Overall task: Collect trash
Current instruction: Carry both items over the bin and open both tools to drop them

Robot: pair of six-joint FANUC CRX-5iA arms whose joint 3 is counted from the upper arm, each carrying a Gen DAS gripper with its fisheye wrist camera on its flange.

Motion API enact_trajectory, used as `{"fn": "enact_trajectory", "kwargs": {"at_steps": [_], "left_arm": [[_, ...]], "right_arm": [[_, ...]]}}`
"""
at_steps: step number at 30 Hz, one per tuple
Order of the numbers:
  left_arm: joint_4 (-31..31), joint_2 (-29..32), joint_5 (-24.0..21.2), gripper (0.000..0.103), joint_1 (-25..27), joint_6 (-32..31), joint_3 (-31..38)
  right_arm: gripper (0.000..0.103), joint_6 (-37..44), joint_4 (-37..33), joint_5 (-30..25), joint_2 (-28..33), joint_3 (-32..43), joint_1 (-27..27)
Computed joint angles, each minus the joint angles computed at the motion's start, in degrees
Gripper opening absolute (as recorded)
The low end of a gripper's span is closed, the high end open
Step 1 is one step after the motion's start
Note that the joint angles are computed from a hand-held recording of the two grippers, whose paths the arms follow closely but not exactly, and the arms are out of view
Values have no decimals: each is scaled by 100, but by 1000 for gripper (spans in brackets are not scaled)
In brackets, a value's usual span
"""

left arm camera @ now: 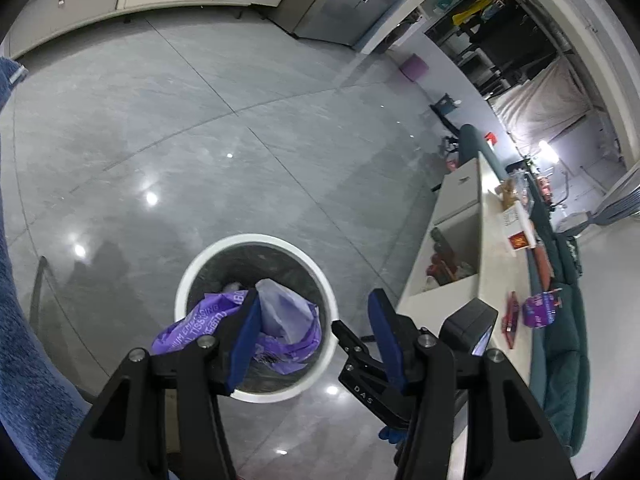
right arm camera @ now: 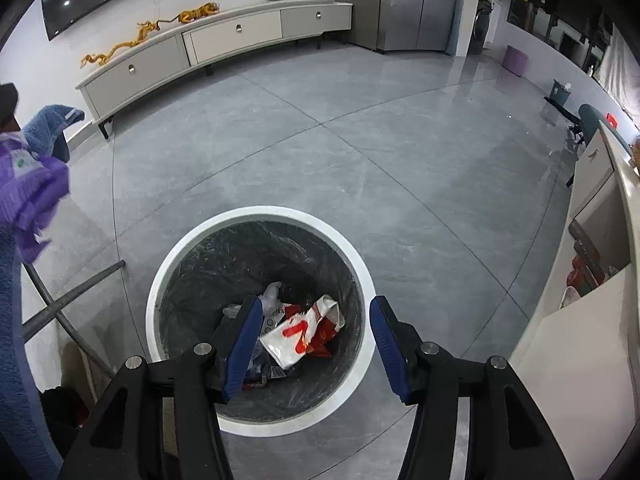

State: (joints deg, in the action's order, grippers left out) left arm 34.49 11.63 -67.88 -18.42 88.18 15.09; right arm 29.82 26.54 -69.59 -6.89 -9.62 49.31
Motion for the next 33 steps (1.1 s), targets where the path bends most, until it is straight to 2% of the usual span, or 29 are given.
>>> {"fn": "enact_trajectory", "kwargs": {"at_steps": [5,8,11,22,25,27,28,29,30,32,33], "left_arm": [[422,22,22,53,17,-2,-190],[543,64,28,64,15,105,-197],[580,134,9,70,0,141,-146],[438,678,-434,71,-166,743,306],[421,722,-395,70,-203,912,274],[162,747,-371,64,-253,1078,390],[156,783,-401,52,-259,1088,418],[178,818,-454,44,-254,1073,416],[161,853,-489,42,-261,1106,450],[71,885,-518,23,-276,1111,497],[19,914,-551,24,-287,1109,539]], "right_arm": [[56,-297,237,-130,-247,-101,190],[57,-429,363,-184,-351,-152,278],[57,-544,399,-148,-428,-194,296],[58,-846,263,68,-747,-565,268],[58,-916,220,143,-832,-671,238],[58,-959,207,162,-872,-727,230],[58,-972,187,178,-894,-751,216],[58,-991,171,199,-922,-784,202],[58,-1000,160,214,-948,-812,189],[58,-1038,147,239,-999,-863,183],[58,-1061,145,254,-1026,-890,181]]}}
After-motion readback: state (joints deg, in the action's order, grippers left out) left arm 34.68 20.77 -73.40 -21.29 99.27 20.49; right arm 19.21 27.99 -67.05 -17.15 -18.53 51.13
